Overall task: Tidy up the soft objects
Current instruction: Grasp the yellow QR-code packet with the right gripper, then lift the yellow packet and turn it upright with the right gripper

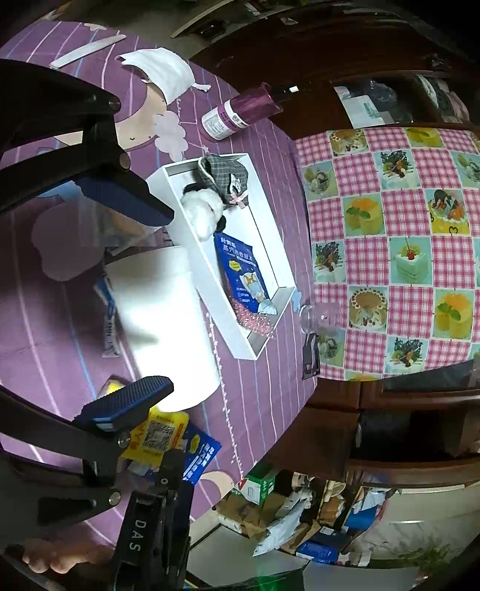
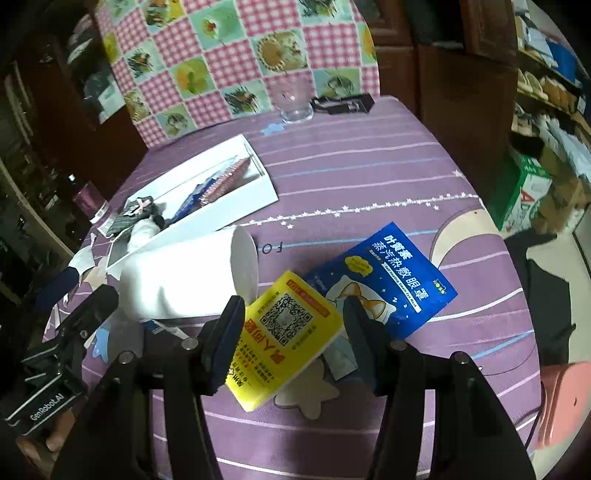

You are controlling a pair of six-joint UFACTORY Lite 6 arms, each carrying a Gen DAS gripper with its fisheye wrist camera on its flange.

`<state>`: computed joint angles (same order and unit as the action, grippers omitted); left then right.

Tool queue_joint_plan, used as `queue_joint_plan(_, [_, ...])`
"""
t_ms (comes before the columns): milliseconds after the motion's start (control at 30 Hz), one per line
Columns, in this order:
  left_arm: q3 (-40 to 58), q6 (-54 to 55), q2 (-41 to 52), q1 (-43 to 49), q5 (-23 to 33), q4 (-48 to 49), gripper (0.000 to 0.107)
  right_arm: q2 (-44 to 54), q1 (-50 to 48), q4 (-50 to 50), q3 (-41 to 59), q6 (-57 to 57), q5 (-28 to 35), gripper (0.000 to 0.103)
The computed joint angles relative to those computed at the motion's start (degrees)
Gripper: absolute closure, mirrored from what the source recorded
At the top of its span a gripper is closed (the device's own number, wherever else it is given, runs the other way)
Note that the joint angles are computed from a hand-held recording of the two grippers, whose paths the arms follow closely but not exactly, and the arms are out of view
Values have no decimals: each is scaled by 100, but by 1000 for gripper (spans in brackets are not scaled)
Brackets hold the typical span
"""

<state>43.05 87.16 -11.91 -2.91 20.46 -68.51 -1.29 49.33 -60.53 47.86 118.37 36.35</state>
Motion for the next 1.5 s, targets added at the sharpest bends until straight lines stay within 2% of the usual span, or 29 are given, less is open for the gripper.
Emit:
queue_joint_plan(200, [-336, 860, -45, 328, 312, -766, 24, 196, -140, 385, 65, -355, -223, 46])
queue_joint_plan(267, [-344, 1092, 136, 538, 639, -923, 24, 279, -194, 595, 118, -565, -296, 46])
queue_joint_plan(333, [-232, 1032, 423, 786, 1105, -780, 24, 316, -233, 725, 124, -717, -392, 46])
queue_joint_plan(433, [-55, 700, 733, 902, 1344, -374, 24, 382, -239, 848, 155, -869, -489, 46])
queue_joint_plan(633, [181, -177, 1129, 789, 1058, 330, 24, 704, -252, 1133, 360, -1357, -878, 46])
queue_joint_plan(700, [171, -293, 1145, 786, 1020, 467, 24, 883, -225, 1303, 523, -1581, -807, 46])
queue_joint_plan(867, [134, -473, 1161, 669, 861, 640, 24, 1018, -188, 1308, 623, -1711, -912, 31])
queue_joint_plan(1067, [208, -779, 1251, 631, 792, 890, 24, 1392, -39, 1252, 960, -1801, -673, 22])
queue_joint_plan(1200, [201, -776, 1207, 675, 767, 846, 24, 1785, 121, 1436, 1375, -2192, -240, 20])
queue_joint_plan(1333, [168, -755, 1154, 683, 744, 814, 24, 1902, 157, 1418, 1485, -2240, -85, 20])
queue_joint_plan(1500, [162, -795, 1145, 651, 715, 861, 24, 1961, 114, 1547, 1542, -2408, 49, 26])
